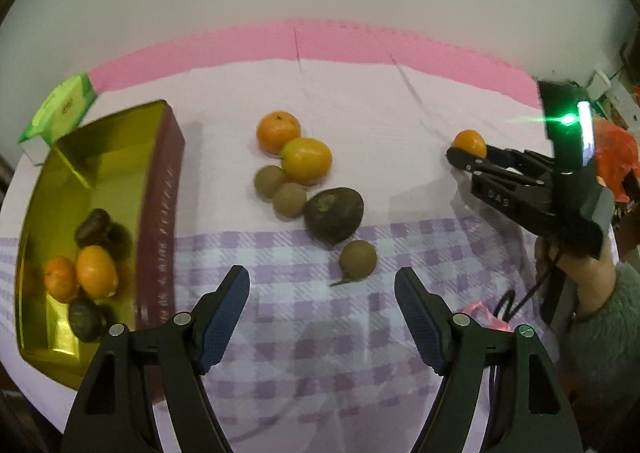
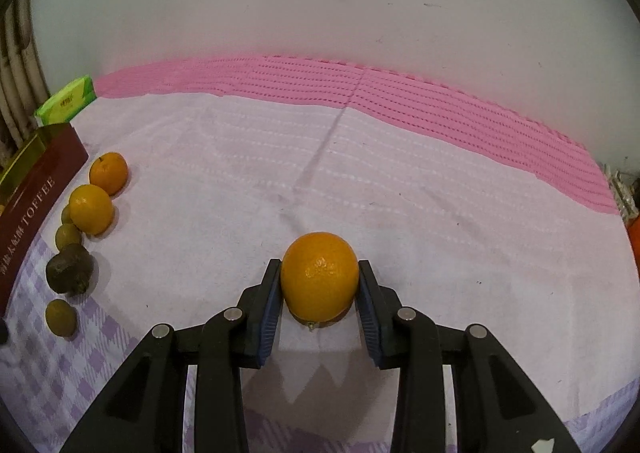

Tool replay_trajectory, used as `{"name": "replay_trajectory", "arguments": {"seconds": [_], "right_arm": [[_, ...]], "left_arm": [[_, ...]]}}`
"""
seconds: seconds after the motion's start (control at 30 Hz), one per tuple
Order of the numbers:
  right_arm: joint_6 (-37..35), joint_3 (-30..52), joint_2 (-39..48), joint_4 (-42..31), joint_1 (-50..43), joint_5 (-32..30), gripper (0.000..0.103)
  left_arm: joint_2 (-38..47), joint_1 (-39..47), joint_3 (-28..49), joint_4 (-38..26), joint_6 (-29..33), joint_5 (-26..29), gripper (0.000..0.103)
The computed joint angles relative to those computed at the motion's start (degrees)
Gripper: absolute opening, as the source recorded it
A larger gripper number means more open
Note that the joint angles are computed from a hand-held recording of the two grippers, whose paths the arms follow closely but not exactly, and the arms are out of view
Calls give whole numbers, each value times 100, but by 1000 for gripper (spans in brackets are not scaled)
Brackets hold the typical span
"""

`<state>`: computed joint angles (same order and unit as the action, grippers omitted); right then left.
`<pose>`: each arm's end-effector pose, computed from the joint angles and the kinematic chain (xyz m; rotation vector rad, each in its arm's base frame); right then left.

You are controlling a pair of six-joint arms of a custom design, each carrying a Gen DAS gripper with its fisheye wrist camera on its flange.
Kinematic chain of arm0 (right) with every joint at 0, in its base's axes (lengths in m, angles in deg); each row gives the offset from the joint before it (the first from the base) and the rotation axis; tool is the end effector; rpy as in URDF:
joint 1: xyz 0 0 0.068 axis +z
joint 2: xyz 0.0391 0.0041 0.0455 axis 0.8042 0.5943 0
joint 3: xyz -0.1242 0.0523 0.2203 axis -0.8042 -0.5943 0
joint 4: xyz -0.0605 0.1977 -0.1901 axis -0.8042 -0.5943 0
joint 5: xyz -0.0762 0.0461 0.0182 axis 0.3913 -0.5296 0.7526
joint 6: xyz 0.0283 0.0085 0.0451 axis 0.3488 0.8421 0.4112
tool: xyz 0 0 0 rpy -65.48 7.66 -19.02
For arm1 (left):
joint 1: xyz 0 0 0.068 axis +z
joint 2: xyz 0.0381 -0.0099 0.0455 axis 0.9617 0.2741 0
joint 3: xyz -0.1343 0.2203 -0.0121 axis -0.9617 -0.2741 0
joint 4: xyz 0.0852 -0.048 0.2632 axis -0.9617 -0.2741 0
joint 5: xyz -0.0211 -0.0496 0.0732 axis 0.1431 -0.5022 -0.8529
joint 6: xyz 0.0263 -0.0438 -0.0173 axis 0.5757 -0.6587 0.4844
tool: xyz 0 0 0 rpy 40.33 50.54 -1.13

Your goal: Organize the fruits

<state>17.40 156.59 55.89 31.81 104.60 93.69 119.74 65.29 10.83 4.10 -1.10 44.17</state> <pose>0.2465 0.2671 0.0764 0.6484 2.3451 -0.3535 0.3833 -0.0730 0.0819 1.1960 2.4567 -0.4109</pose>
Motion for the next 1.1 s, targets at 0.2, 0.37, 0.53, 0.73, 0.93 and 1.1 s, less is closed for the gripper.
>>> {"name": "replay_trajectory", "arguments": {"seconds": [0.2,0.37,0.53,0.73,0.93,1.1], "right_arm": [[-15,-128,-70,209,-16,-30,33],[13,-245,-137,272,3,-30,34],[29,-322,-192,301,20,-31,34],[24,-308,-186,298,14,-34,34],[26,-306,-189,292,14,-38,34],[28,-322,-203,286,16,-39,34]], "left_arm": [[282,-400,59,183,-342,-296,56],[517,-526,257,129,-516,-417,39],[632,-630,303,230,-647,-474,36],[631,-629,308,224,-642,-422,25],[615,-592,326,216,-635,-467,25],[431,-489,183,268,-555,-430,25]]}}
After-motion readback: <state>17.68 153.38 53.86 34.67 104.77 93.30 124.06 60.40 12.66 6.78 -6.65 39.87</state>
